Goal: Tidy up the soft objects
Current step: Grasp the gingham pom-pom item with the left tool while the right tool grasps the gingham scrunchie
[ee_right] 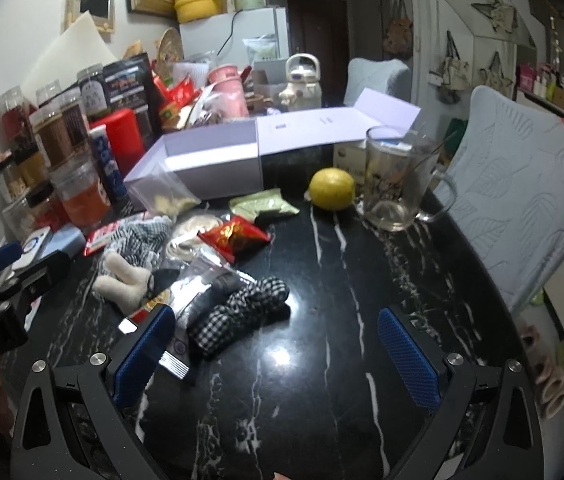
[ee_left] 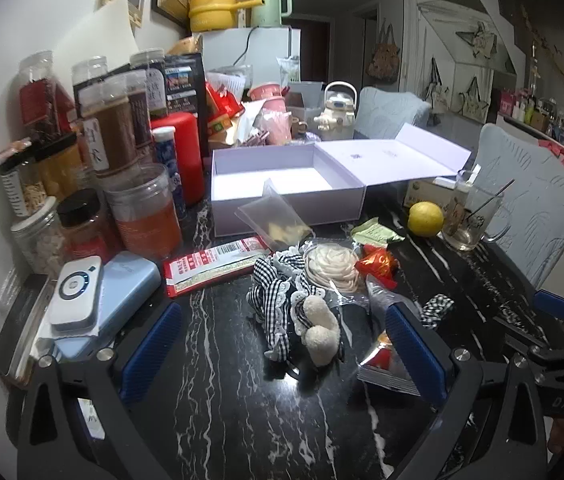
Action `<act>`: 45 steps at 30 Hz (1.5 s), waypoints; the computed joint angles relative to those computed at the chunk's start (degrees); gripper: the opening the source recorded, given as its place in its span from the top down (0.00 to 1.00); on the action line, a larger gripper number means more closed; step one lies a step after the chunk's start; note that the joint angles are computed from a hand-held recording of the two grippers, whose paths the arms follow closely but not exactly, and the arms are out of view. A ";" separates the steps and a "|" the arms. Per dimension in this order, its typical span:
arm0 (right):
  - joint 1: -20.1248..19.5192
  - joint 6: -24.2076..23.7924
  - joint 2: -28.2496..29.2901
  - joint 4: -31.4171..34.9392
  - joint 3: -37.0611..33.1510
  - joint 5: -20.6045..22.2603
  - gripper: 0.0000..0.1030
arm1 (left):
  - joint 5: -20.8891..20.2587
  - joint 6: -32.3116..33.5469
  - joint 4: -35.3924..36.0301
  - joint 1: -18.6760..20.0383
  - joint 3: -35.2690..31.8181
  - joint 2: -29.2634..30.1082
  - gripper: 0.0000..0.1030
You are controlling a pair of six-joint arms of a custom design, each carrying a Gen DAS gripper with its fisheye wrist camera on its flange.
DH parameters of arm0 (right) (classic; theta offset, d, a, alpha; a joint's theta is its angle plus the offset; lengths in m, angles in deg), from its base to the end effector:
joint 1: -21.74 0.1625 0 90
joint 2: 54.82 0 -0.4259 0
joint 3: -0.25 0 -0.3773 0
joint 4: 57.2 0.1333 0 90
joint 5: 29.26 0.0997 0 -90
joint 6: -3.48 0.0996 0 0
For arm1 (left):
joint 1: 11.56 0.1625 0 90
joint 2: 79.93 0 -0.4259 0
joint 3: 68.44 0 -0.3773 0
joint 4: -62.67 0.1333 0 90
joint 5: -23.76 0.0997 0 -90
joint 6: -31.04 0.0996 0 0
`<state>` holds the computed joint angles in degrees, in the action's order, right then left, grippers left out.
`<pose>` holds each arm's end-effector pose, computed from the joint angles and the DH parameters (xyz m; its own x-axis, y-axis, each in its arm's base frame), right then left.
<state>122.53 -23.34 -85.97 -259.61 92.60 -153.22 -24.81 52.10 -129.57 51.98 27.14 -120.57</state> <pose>0.2023 -0.6467 0.0781 -0.7469 -0.0345 0.6640 -0.5091 0.6721 -0.5377 -0.1168 -0.6818 0.1537 -0.7200 0.1237 -0.6829 0.6011 0.6030 -0.5246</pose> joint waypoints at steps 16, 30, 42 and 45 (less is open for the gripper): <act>-4.73 3.93 1.97 13.03 -5.88 5.67 0.05 | -5.32 -3.46 20.06 4.52 -12.20 4.85 0.00; -3.91 0.81 6.72 23.97 -15.60 3.90 0.33 | -5.76 -9.99 32.84 7.05 -20.96 7.83 0.12; -3.66 -7.09 6.56 25.16 -16.42 1.35 0.53 | -10.57 -7.90 29.53 8.40 -17.84 5.59 0.48; -3.50 -8.99 5.89 23.34 -15.30 1.84 0.56 | -9.93 -7.47 30.21 8.39 -16.34 4.31 0.48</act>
